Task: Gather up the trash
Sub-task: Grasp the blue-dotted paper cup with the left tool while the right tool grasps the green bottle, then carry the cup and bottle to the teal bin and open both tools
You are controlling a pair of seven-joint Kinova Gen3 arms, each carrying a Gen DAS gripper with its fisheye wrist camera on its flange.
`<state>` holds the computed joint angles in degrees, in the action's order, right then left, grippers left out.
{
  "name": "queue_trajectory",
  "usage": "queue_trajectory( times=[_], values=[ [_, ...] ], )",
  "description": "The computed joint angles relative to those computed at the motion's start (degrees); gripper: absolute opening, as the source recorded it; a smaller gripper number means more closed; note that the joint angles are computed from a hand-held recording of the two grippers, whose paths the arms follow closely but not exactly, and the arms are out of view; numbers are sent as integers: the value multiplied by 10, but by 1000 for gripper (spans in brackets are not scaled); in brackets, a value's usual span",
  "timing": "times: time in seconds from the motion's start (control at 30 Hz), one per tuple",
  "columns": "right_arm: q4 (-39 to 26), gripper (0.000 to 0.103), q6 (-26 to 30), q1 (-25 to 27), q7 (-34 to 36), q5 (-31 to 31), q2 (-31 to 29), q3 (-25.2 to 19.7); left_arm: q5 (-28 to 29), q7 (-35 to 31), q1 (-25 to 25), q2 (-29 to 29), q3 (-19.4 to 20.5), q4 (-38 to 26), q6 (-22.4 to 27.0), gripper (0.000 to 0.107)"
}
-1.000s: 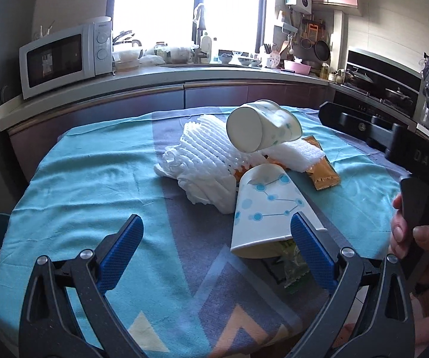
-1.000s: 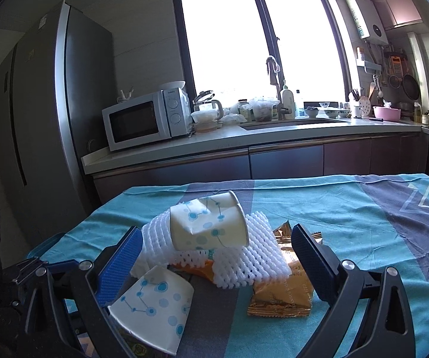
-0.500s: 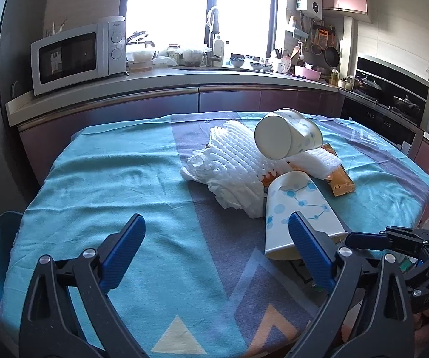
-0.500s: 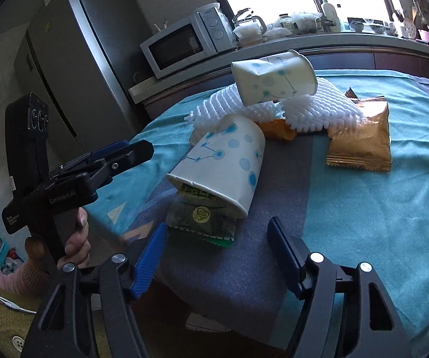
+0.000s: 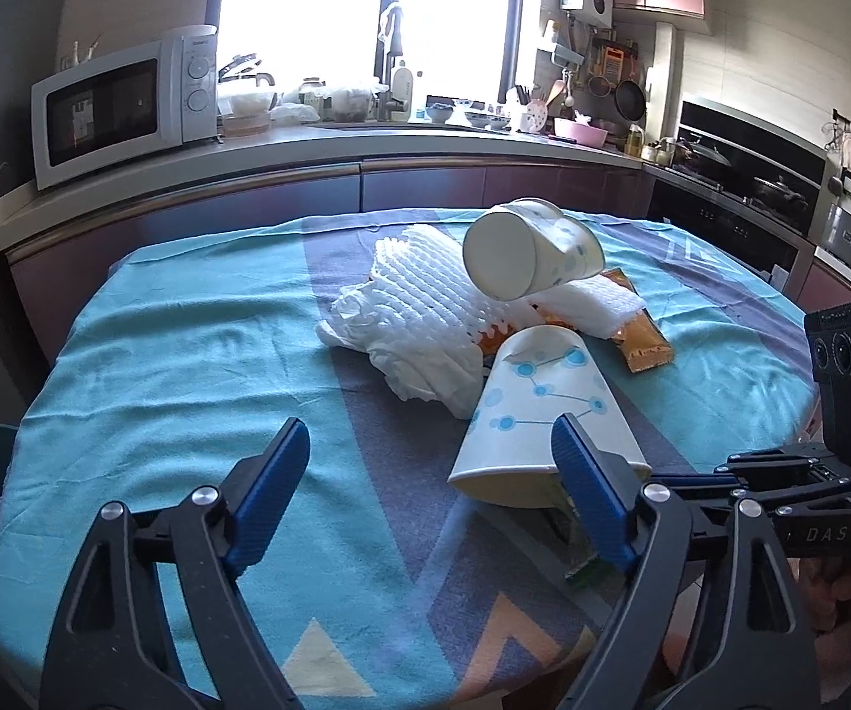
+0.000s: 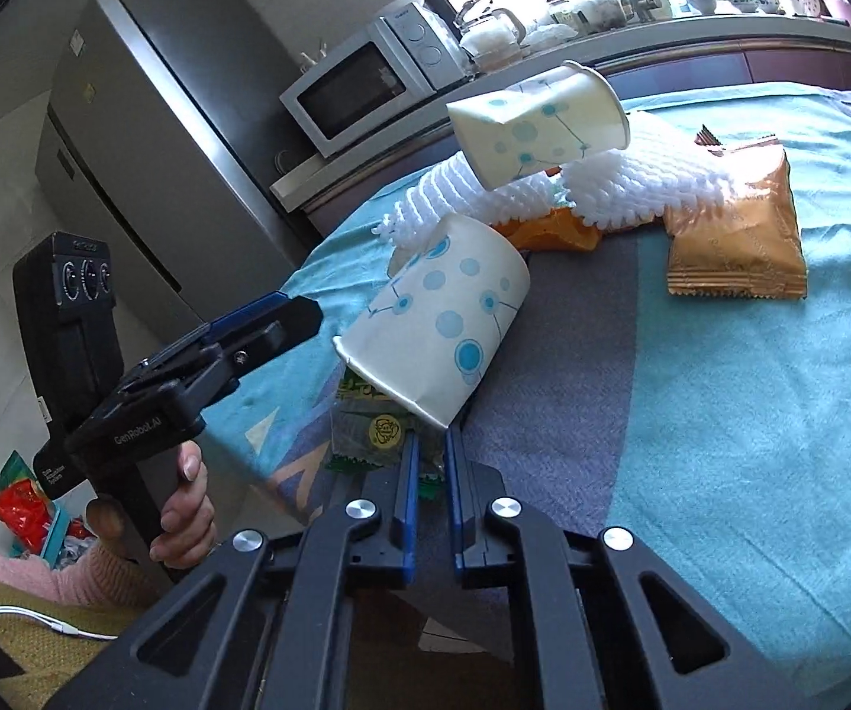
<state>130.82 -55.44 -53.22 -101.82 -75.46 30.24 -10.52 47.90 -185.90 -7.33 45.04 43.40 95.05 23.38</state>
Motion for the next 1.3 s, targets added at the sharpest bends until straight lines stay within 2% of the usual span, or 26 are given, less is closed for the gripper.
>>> queue_trajectory(
  times=[0.03,0.17,0.2,0.27,0.37,0.43,0.5,0.53,0.67,0.97,1.17,1.3],
  values=[
    [0,7,3,-2,19,-11,-5,1,-6,3,6,-1,-7,-5,9,78],
    [6,7,5,-7,58,-45,-21,-5,-26,21,33,-2,-47,-28,56,64],
    [8,7,2,-8,59,-50,-23,-8,-31,19,37,-1,-54,-33,70,59],
    [12,7,0,-10,68,-66,-26,-12,-32,-2,46,-1,-68,-37,94,57],
    [13,7,3,-5,72,-64,-26,-14,-46,-37,53,-5,-64,-22,74,52],
    [10,7,9,1,77,-55,-24,-12,-43,-39,82,-12,-88,-24,69,47],
    [14,7,10,2,71,-46,-22,-12,-56,-17,110,-16,-107,-32,58,34],
    [15,7,10,2,68,-42,-22,-12,-63,-7,118,-15,-112,-38,58,33],
    [12,6,19,3,77,-35,-23,-8,-81,5,127,-6,-108,-53,63,10],
    [0,5,33,10,104,-5,-27,-2,-52,36,100,5,-78,-50,48,8],
    [-17,4,51,22,136,41,-32,6,8,11,30,-6,-34,-28,32,8],
    [-34,4,69,42,148,98,-33,15,68,-23,-27,-18,-6,-7,7,8]
  ],
)
